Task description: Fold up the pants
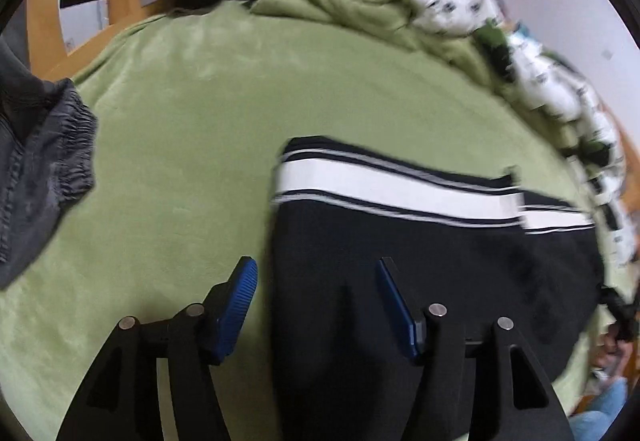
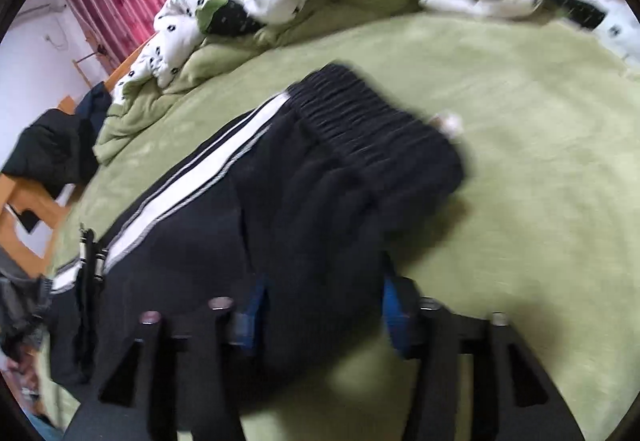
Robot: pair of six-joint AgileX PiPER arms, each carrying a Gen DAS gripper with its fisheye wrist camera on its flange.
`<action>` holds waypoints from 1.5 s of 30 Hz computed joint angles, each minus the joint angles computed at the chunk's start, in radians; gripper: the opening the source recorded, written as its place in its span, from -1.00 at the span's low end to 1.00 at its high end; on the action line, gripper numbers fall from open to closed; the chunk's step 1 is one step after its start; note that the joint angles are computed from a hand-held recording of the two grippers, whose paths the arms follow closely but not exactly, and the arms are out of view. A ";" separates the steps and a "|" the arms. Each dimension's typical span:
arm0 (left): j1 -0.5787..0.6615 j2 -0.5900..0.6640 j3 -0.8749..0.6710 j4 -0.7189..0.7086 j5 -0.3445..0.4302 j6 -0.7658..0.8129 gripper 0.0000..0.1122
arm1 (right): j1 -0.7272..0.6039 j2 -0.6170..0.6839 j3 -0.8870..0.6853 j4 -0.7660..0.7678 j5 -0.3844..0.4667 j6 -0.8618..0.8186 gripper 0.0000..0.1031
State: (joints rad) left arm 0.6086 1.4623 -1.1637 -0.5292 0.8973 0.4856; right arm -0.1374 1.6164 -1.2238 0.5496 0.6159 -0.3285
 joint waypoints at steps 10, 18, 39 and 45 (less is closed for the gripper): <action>-0.141 -0.099 0.244 -0.049 -0.101 0.027 0.07 | 0.078 0.149 -0.209 -0.219 -0.080 0.346 -0.02; -0.085 -0.180 0.263 -0.102 -0.032 0.058 0.09 | 0.119 0.100 -0.235 -0.503 0.097 0.422 0.04; 0.471 -0.348 0.491 -0.175 0.219 0.413 0.13 | 0.668 0.262 -0.561 -0.283 0.365 0.365 0.04; 0.497 -0.396 0.531 -0.205 0.222 0.480 0.13 | 0.756 0.461 -0.736 -0.266 0.510 0.382 -0.17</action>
State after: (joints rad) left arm 1.1060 1.0668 -0.6328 -0.7342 1.1191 0.9654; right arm 0.6183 2.0771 -1.9598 0.2836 1.1262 0.0537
